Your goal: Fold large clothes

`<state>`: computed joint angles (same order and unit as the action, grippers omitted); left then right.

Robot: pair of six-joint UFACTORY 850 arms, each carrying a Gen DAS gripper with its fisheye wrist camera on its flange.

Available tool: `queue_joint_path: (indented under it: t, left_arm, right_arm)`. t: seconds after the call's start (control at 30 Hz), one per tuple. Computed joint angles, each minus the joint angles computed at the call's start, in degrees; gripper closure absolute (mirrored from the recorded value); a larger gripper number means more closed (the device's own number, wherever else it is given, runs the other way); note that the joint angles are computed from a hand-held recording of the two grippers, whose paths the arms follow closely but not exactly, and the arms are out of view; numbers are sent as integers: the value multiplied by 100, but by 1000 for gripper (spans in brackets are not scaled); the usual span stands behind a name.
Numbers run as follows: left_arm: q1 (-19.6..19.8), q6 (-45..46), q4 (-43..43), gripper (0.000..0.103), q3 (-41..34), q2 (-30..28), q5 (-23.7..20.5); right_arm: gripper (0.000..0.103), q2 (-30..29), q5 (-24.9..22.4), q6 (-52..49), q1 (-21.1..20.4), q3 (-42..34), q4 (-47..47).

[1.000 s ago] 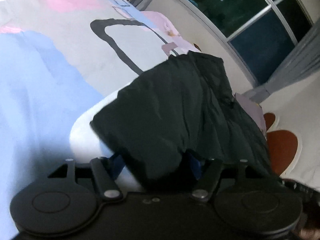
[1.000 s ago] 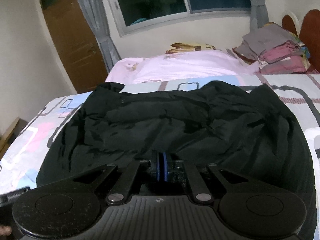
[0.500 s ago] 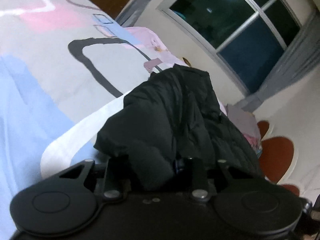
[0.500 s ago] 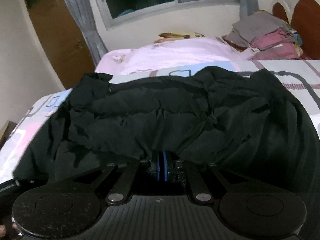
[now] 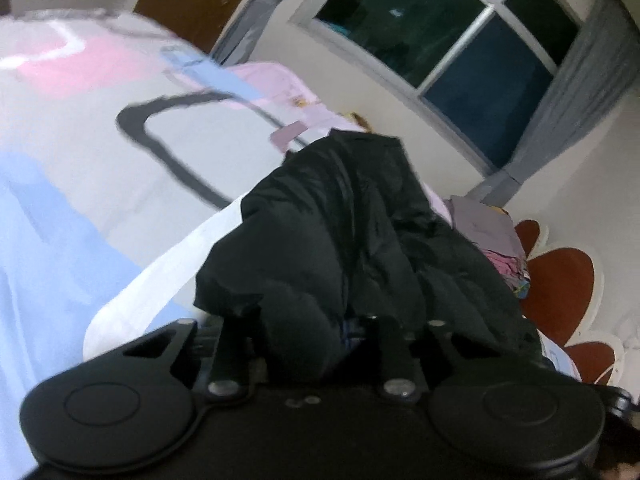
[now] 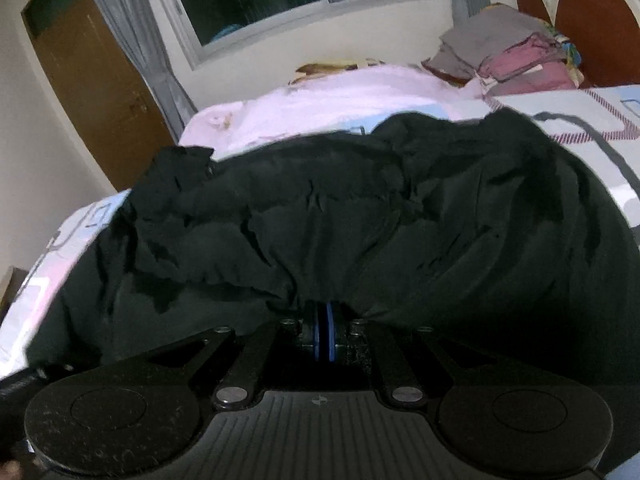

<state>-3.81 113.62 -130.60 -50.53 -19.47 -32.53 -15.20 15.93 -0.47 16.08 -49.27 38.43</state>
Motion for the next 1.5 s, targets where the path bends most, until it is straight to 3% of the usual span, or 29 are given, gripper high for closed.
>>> queue_joint_path:
  t: [0.07,0.17,0.27,0.33,0.47,0.57,0.63,0.73,0.8,0.87,0.93,1.03,1.17,1.23,1.37,1.5]
  left_arm:
    - [-16,184,-65,81,32,68,-49]
    - [-11,94,20,79,-14,25,-4]
    - [-39,117,-377,60,57,-37,191]
    - [-46,187,-843,37,188,-43,233]
    - [142,-546,-513,29,181,-282,-204]
    - [323,-1138,-152,34,-77,-543,-507]
    - [342,-1137,33,63,-181,-624,-656]
    - [125,117,-496,83,-3,-293,-624]
    - [-24,949,-787,84,203,63,-815]
    - [-231,1546,-729,84,233,368,-819]
    - [-483,2012,-515,84,133,576,-697]
    - [-903,2592,-96,84,-55,768,-476]
    - [-1400,2448,741,84,-395,745,-20]
    - [-1544,2035,1278,84,-540,646,61]
    - [-1770,1518,1707,84,-668,470,-32]
    - [-1991,1373,1881,84,-700,326,-1]
  right_arm:
    - [98,22,-12,-289,-3,-12,289]
    - [97,262,361,635,32,284,-302]
    - [97,455,725,1178,138,547,-738]
    - [97,462,773,1351,193,592,-914]
    - [97,383,795,1155,225,531,-737]
    - [97,352,984,1255,175,539,-825]
    - [97,261,881,1319,136,449,-962]
    - [98,-10,655,888,152,264,-577]
    - [103,-178,675,1204,87,254,-829]
    - [103,-241,820,2320,-41,365,-1508]
    - [103,-249,1095,3403,-171,547,-2256]
    - [103,-228,1312,3908,-229,697,-2500]
    - [103,-124,1190,4424,-314,763,-2837]
    - [103,6,1176,5317,-507,881,-3578]
    - [103,103,1607,6885,-910,1171,-5173]
    - [103,535,2180,6655,-1089,1792,-4509]
